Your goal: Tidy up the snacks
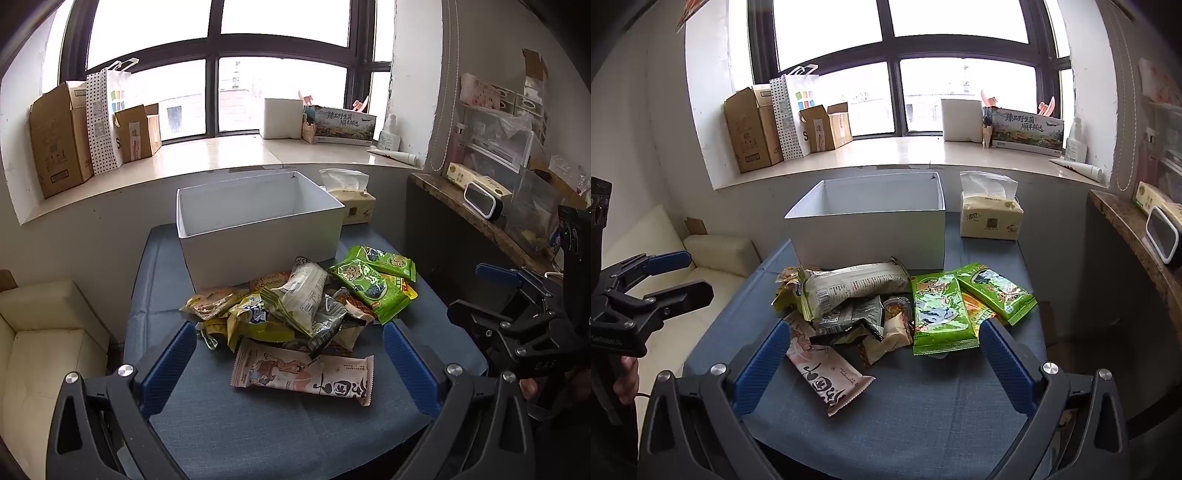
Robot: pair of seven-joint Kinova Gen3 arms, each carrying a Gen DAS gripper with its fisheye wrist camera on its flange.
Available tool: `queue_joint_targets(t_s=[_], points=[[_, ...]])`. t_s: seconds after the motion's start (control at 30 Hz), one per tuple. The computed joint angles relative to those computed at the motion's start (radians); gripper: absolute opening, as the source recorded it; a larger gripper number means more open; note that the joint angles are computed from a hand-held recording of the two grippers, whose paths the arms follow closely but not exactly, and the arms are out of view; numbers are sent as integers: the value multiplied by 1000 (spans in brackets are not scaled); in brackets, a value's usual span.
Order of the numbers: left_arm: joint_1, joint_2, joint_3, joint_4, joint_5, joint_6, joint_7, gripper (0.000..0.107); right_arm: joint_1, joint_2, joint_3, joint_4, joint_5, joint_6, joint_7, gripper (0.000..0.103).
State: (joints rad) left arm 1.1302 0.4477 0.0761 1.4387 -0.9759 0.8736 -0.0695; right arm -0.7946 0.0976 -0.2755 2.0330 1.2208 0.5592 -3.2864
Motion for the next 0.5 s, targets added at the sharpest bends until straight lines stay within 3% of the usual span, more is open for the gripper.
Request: queue_joint_targets(t_s=[0.5], points=[[-6, -3, 5, -1, 8, -2, -10, 103, -4, 4, 0, 2, 6, -1, -11, 103]])
